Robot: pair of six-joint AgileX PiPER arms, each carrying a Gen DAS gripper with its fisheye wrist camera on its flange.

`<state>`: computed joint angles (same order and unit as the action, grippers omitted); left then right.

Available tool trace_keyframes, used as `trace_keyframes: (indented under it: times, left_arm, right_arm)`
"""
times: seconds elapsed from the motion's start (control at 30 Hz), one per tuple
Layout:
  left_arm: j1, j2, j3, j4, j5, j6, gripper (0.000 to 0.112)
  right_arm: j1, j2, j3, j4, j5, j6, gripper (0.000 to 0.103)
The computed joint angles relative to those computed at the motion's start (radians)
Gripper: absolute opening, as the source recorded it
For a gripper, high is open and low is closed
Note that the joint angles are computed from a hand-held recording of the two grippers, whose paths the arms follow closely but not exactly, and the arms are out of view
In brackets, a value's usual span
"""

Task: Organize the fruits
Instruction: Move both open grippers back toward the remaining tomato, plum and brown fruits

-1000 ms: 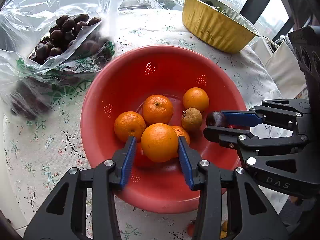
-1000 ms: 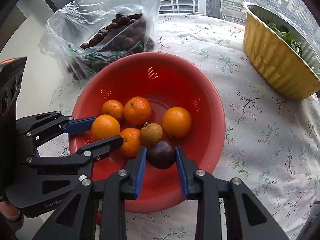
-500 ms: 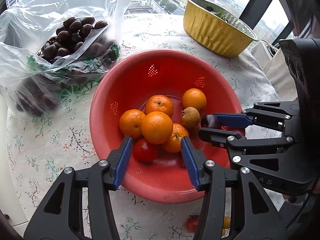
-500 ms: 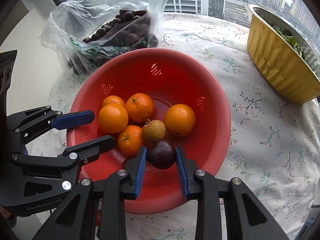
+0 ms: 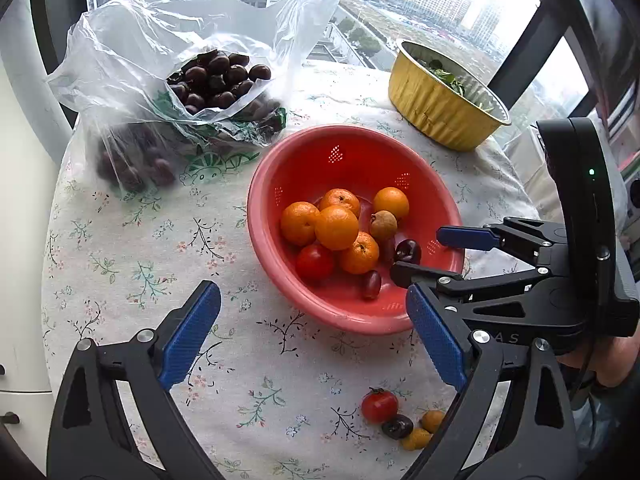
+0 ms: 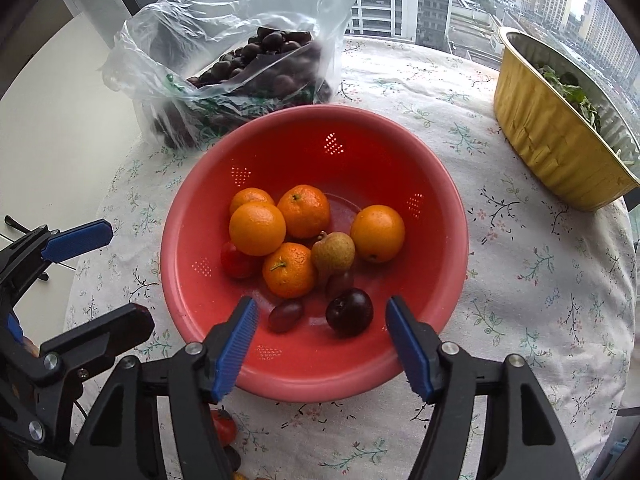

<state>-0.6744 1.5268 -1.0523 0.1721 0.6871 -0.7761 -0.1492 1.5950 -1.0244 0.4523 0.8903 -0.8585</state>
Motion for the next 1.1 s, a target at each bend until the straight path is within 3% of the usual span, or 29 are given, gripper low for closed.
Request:
trace_keyframes:
  times: [0.3, 0.57, 0.83, 1.1]
  left_arm:
    - [-0.139, -0.160, 0.213, 0.059, 0.027, -0.181, 0.095]
    - [-0.328, -0.257, 0.371, 0.091, 0.038, -0.374, 0.095]
    - [-0.502, -0.258, 0.434, 0.096, 0.024, -0.505, 0.095]
    - [-0.588, -0.218, 0.400, 0.097, 0.020, -0.531, 0.095]
  right_arm:
    - [-0.067, -0.151, 0.111, 0.004, 0.026, -0.009, 0.072]
    - [-0.261, -0.297, 0.267, 0.017, 0.109, -0.104, 0.072]
    - [-0.462, -0.404, 0.444, -0.046, 0.175, -0.270, 0.067]
    - [-0.422, -0.473, 0.533, -0.066, 0.144, -0.332, 0.056]
